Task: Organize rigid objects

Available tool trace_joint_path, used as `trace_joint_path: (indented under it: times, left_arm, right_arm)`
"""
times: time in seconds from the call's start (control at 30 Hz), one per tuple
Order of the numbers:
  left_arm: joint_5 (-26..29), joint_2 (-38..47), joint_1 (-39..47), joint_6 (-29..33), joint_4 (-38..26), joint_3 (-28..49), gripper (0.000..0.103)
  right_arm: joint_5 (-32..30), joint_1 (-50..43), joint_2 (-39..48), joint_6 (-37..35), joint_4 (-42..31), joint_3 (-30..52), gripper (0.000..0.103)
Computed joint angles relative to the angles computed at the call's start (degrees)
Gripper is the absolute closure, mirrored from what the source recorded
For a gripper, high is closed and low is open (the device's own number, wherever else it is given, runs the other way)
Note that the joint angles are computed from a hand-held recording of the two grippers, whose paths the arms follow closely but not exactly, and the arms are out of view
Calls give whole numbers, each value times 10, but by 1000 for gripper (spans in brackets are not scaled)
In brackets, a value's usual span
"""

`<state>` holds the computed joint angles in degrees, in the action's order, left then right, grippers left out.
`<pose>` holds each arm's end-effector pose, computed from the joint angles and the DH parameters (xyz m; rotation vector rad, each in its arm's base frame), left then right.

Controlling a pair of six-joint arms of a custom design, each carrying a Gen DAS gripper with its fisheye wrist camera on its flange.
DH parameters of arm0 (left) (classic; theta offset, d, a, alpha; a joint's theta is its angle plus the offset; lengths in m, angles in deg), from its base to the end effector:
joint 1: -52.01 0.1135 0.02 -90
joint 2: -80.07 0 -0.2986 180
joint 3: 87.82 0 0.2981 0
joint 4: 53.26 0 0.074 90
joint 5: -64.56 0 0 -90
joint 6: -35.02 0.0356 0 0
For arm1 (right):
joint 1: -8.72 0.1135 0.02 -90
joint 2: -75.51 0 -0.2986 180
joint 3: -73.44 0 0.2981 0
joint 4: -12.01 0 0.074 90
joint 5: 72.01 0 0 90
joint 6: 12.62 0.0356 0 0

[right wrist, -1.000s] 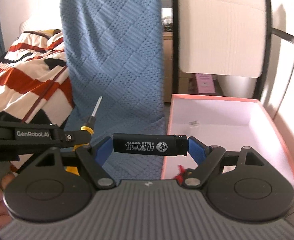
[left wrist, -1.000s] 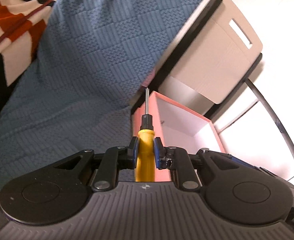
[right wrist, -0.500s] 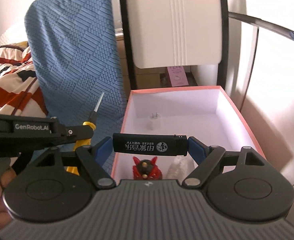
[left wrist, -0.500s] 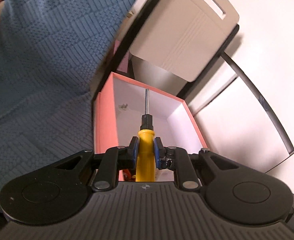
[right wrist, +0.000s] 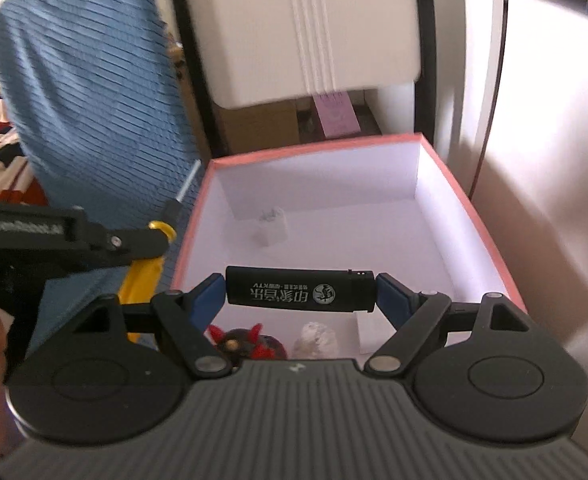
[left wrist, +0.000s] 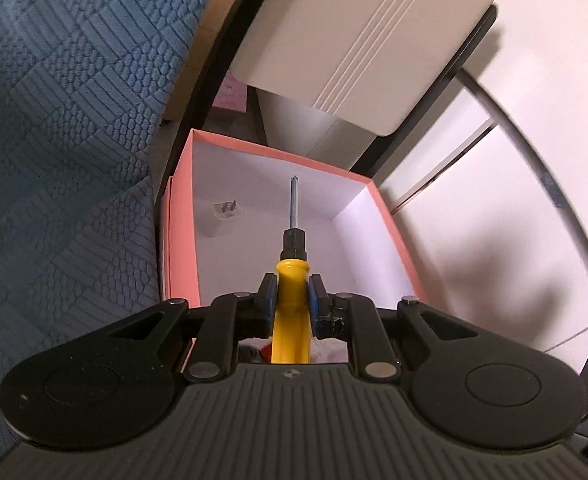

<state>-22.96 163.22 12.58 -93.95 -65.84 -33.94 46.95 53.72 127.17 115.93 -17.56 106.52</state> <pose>0.2509 -0.2083 0.1911 0.0331 2.4186 -0.7236 0.1448 0.1204 0.1744 0.0962 2.2827 0.1413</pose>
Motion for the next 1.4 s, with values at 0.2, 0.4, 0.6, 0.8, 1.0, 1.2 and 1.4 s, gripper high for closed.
trace_joint_path:
  times: [0.2,0.4,0.6,0.8,1.0,1.2,1.4]
  left_arm:
    - [27,137,18,53,-53,113,84]
    - [70,207,35,51,-92,180,84]
    - [88,240,38,40,-107,197,84]
    - [68,215,35,52,-113,181,82]
    - [51,141,40,54,-101,132,66]
    - [4,29,23,77,-117,83,66]
    - [-52,-92,-15,63,-156,55,66]
  right_arm:
    - [-92,-120,110,-73,92,1,19]
    - [-144,-183,193,-100,143,9,19]
    - [-164,-199,228,-103,165,9,19]
    - [-169,-203,214,-111,179,-2,0]
    - [-117,-168,139,-105,147,-15,0]
    - [-57,-97,5,-53,53,-22,0]
    - [52,32,-98,22,-63,-5,0]
